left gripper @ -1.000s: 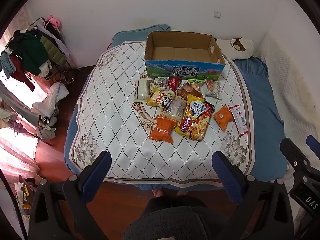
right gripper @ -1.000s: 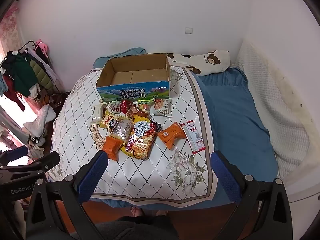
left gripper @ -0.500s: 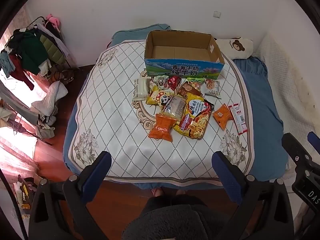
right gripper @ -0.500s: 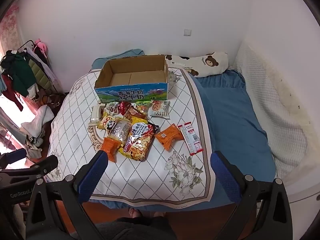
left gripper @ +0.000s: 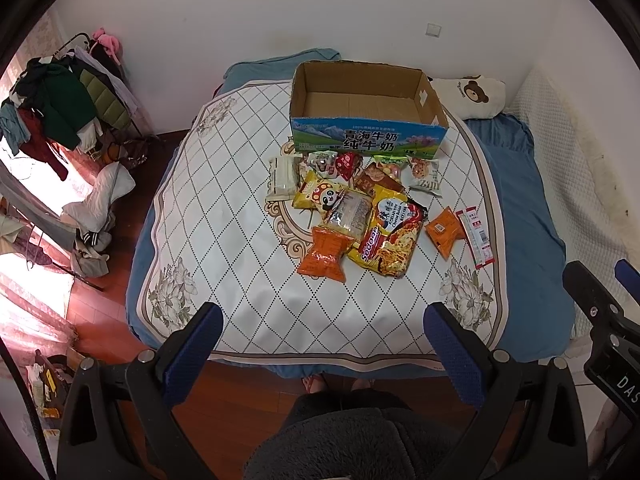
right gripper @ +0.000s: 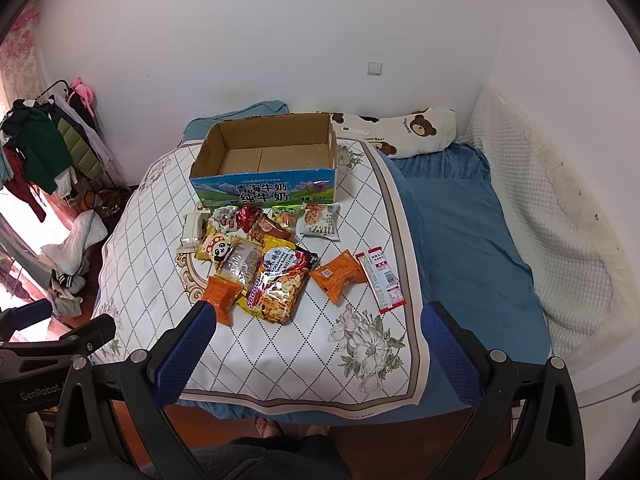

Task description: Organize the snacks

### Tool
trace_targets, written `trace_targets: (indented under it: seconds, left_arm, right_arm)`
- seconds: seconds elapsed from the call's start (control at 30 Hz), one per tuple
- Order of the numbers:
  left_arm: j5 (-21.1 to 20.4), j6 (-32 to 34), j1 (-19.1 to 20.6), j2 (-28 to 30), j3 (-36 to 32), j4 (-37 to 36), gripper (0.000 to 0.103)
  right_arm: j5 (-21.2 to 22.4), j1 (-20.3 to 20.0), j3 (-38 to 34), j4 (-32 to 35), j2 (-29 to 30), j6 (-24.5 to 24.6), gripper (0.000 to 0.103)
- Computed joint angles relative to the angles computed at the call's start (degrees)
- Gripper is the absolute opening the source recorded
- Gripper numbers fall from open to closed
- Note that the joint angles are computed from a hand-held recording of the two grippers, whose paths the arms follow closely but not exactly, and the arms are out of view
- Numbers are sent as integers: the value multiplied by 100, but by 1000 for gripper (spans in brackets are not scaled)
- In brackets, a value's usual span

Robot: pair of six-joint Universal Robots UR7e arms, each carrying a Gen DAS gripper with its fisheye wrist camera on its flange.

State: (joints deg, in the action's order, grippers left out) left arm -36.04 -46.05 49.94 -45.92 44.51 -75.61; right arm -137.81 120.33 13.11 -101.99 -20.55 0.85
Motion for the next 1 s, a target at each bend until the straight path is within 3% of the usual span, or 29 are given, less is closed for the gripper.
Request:
trace_targets:
  seconds: [0.2,0.4,1.0]
  left_arm:
    - [14,9,-5,7,-21,-8,103]
    - [40,41,-6,19,-85,0,103]
    - [57,109,-28,-20,-24,-100,103]
  right_arm:
    - [9,8,-38,10,15,-2,103]
    - [18,26,-564,297,270,-4,103]
    - [37,47,-240,99,117,-22,103]
